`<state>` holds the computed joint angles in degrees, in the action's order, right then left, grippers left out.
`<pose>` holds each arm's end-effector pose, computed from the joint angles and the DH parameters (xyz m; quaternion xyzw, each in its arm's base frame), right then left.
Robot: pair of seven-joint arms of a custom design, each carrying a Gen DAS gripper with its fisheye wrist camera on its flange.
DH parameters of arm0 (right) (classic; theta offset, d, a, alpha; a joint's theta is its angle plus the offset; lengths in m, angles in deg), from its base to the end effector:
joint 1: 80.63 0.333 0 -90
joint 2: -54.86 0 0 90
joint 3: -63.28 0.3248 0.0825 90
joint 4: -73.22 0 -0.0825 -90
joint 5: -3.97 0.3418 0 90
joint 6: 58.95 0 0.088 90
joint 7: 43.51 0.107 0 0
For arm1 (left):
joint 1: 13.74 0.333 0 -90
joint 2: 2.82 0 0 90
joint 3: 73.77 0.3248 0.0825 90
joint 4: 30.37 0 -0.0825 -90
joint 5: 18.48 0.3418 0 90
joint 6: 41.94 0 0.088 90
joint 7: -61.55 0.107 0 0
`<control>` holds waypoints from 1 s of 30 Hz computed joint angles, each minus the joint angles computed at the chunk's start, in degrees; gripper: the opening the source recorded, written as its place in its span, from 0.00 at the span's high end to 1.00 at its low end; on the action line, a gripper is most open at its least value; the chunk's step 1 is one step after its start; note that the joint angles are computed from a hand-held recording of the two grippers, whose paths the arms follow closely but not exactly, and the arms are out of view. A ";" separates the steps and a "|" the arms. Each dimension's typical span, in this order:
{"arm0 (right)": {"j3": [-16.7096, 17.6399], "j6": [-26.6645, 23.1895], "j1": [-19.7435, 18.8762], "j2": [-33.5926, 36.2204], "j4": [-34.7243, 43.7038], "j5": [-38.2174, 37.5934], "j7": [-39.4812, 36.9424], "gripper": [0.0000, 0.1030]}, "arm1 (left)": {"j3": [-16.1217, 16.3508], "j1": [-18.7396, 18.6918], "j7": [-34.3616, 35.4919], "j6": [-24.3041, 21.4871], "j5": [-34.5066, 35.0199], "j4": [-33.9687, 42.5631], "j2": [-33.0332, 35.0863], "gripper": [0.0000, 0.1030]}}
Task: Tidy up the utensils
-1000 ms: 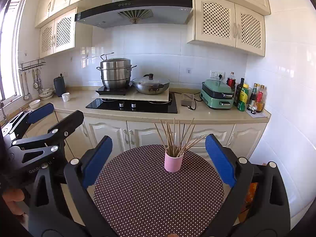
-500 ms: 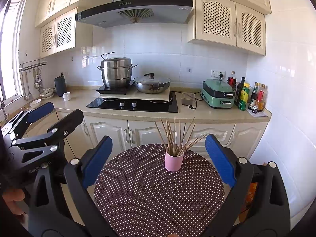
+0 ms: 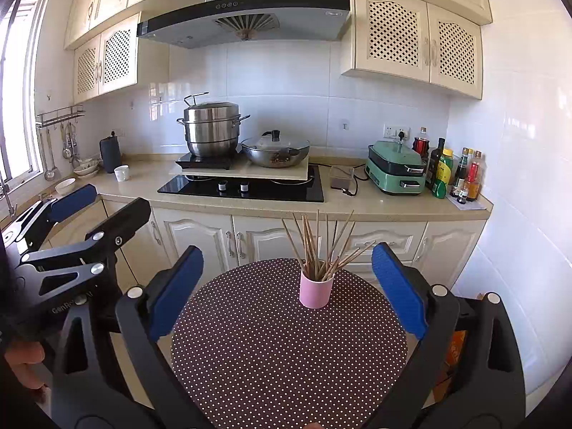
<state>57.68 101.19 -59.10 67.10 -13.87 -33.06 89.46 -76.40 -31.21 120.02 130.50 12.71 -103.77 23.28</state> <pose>0.6002 0.2092 0.6743 -0.6035 0.5859 -0.3713 0.3933 0.6421 -0.2649 0.6566 -0.4836 0.6355 -0.4830 0.3591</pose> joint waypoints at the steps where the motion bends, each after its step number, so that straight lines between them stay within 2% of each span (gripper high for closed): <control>1: 0.03 -0.10 0.02 0.04 0.04 0.09 0.00 0.09 | -0.03 0.01 0.07 -0.02 -0.01 0.00 0.02 0.14; 26: -0.14 -0.19 -0.06 0.82 0.49 1.81 -1.33 0.09 | 0.37 0.25 0.40 -0.26 0.05 0.62 0.72 0.14; 30: -0.15 -0.43 0.03 1.60 1.20 2.86 -2.03 0.09 | -0.38 1.10 1.62 -0.44 -0.72 0.87 1.19 0.14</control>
<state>57.53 100.75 -59.07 68.69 -12.67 -30.19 87.43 -76.78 -30.11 121.64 130.05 11.99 -102.90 24.47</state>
